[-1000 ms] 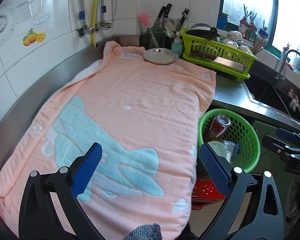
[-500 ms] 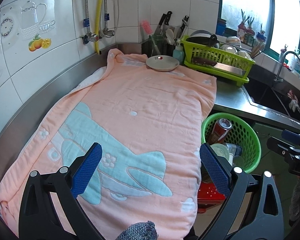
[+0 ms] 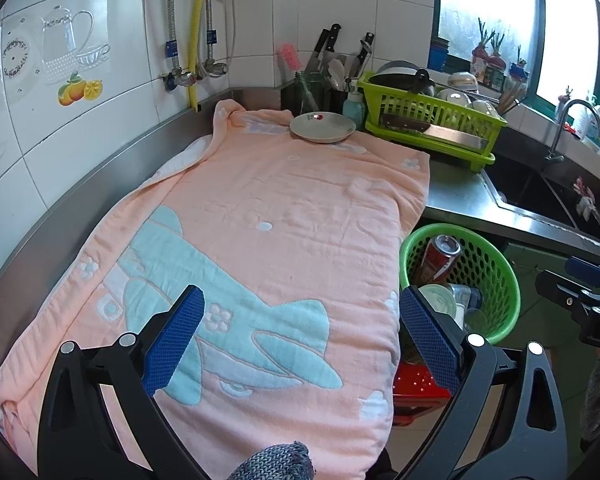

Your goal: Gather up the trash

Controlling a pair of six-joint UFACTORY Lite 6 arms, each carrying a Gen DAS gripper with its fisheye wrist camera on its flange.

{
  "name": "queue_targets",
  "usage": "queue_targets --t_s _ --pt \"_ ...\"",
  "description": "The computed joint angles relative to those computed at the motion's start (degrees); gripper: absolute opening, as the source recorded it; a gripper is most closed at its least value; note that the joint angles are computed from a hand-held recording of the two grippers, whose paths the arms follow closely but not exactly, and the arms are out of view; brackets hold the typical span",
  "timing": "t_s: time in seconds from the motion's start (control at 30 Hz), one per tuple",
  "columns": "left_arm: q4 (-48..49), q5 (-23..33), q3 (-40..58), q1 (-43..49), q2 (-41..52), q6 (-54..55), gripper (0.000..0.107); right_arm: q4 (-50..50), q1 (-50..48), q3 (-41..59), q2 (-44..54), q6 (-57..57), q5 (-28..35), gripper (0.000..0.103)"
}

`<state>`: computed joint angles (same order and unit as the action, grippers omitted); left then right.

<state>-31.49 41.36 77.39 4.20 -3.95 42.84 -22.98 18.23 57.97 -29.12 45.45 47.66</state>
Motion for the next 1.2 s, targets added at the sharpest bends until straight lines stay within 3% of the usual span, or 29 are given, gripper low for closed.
queue_targets --t_s 1.2 --pt "0.7 -0.5 -0.1 0.0 -0.4 0.2 0.097 -1.0 1.2 -0.2 -0.1 2.1 0.0 0.092"
